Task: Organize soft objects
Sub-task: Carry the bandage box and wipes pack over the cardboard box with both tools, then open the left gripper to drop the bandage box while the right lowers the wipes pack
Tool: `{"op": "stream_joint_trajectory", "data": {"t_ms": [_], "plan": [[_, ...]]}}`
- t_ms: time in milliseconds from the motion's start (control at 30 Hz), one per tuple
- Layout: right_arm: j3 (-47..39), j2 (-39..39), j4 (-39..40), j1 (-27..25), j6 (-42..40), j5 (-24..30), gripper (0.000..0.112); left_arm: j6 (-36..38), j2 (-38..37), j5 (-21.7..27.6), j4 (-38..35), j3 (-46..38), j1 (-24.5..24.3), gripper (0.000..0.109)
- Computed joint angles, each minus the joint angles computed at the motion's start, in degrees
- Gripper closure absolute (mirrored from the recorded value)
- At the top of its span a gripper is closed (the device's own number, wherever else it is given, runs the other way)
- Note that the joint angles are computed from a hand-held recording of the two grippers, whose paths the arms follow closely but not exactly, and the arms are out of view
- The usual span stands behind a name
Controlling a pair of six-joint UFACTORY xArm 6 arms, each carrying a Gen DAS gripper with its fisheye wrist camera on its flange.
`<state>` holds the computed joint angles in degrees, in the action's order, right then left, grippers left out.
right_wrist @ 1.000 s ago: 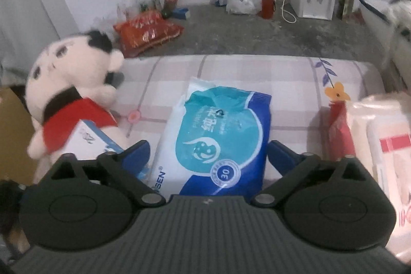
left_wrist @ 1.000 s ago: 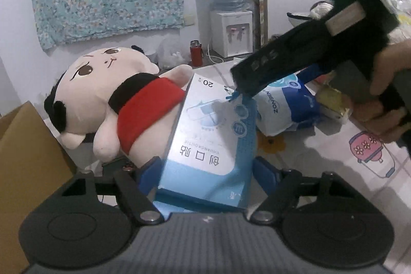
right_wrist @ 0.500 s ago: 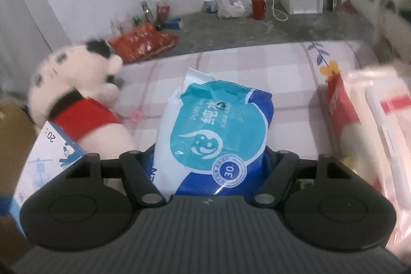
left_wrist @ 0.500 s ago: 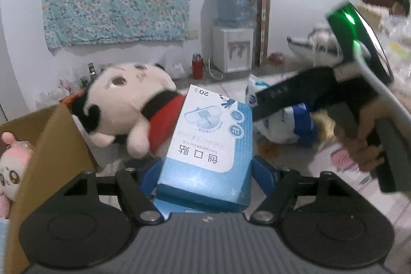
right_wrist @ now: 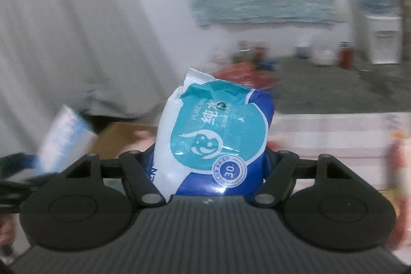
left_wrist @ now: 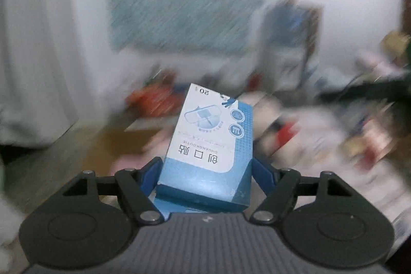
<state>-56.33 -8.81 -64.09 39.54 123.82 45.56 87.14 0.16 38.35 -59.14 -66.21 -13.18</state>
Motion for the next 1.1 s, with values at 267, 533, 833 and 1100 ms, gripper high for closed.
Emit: {"op": "stream_joint_trajectory", "data": {"t_ms": [267,533,833,1100], "plan": [[-25.19,23.42,9.13,-2.59,-17.17,-17.46,0.041,-22.84,17.17,1.82,39.43,-13.86,5.31,0.032],[-52.11,46.00,38.28,-1.71,-46.94,-16.84,0.042,-36.39,30.95,11.54,60.31,-29.93,4.26,0.033],[-63.60,54.33,47.82,-0.70,-58.06,-12.13,0.041,-39.34,28.90,11.29,71.36,-27.24,2.93,0.044],[-57.71,51.29,45.63,-1.21,-55.98,-14.34,0.041,-29.93,25.15,7.82,55.71,-25.30,3.63,0.062]]}}
